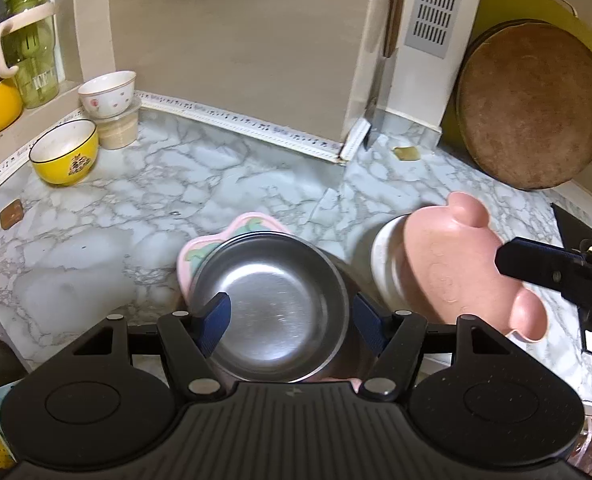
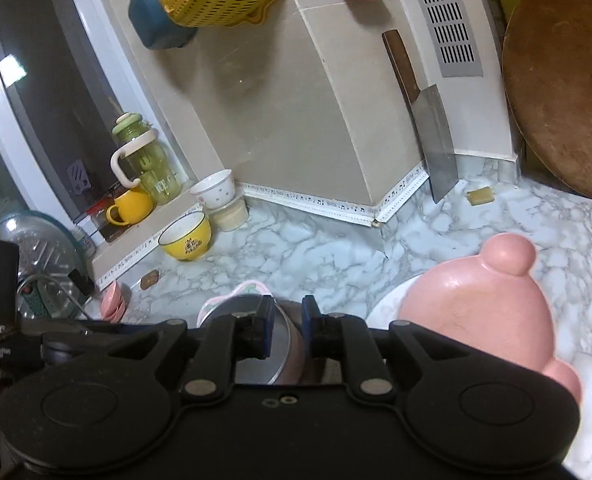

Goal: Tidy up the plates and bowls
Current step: 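Open both tools and release the pink-rimmed bowl, then move both tools to the cream bowl on the gas stove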

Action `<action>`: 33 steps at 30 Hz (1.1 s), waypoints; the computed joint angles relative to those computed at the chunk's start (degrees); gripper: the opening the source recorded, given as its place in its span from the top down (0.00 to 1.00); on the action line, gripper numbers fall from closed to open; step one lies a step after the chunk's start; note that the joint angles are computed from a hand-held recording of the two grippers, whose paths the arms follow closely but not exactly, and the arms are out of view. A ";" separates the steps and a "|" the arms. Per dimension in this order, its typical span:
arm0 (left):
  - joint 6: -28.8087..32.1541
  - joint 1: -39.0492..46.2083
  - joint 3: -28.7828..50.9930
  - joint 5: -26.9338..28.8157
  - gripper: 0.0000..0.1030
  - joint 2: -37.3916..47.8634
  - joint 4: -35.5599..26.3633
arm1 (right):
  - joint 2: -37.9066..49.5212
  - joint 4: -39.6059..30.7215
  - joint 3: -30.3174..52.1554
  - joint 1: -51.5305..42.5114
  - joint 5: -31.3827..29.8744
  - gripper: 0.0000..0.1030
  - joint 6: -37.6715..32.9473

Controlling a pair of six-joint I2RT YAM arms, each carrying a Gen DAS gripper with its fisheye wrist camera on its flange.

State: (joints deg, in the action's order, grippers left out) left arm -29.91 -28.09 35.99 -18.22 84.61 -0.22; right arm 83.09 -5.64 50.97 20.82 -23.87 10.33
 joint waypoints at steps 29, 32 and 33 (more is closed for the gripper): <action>-1.37 -16.36 22.58 -7.82 0.35 19.08 -1.71 | -17.29 -12.66 -12.89 -30.14 -20.28 0.00 -1.81; -0.23 -17.67 27.59 -7.06 0.35 23.21 -2.26 | -15.66 -13.61 -12.17 -35.19 -23.50 0.00 -4.82; 0.14 -18.04 29.47 -6.59 0.35 24.70 -2.53 | -15.25 -13.78 -11.79 -36.76 -23.68 0.00 -5.51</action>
State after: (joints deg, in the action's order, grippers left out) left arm -29.78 -46.14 65.46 -24.81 109.31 -2.74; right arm 67.84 -19.42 39.18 -15.94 -47.55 4.81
